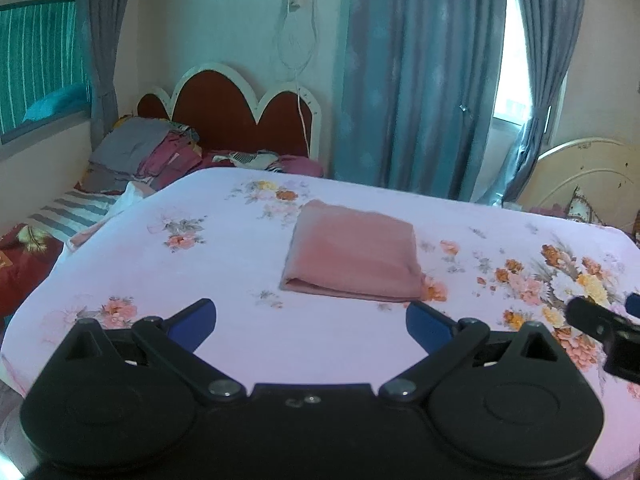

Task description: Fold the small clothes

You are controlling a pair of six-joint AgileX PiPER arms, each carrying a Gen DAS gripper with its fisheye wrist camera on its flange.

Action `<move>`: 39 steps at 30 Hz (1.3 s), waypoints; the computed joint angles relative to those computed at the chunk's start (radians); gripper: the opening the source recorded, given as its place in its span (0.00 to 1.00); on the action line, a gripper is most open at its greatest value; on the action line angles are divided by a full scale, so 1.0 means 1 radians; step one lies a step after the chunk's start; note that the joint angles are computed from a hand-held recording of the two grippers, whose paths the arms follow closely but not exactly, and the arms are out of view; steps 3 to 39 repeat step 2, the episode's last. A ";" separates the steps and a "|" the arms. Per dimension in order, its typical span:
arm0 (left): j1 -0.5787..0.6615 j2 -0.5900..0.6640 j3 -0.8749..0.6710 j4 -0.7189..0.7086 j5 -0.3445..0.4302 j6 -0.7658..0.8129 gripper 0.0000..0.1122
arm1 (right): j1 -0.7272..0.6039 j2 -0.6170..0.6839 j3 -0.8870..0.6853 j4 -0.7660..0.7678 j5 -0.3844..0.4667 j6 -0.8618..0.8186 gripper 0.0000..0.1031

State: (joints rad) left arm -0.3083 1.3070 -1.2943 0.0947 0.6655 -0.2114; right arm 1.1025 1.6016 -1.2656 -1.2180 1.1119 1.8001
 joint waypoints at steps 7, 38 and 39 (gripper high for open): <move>-0.001 0.051 -0.037 0.025 0.000 -0.009 0.91 | -0.024 -0.001 0.014 0.007 -0.014 0.003 1.00; -0.001 0.051 -0.037 0.025 0.000 -0.009 0.91 | -0.024 -0.001 0.014 0.007 -0.014 0.003 1.00; -0.001 0.051 -0.037 0.025 0.000 -0.009 0.91 | -0.024 -0.001 0.014 0.007 -0.014 0.003 1.00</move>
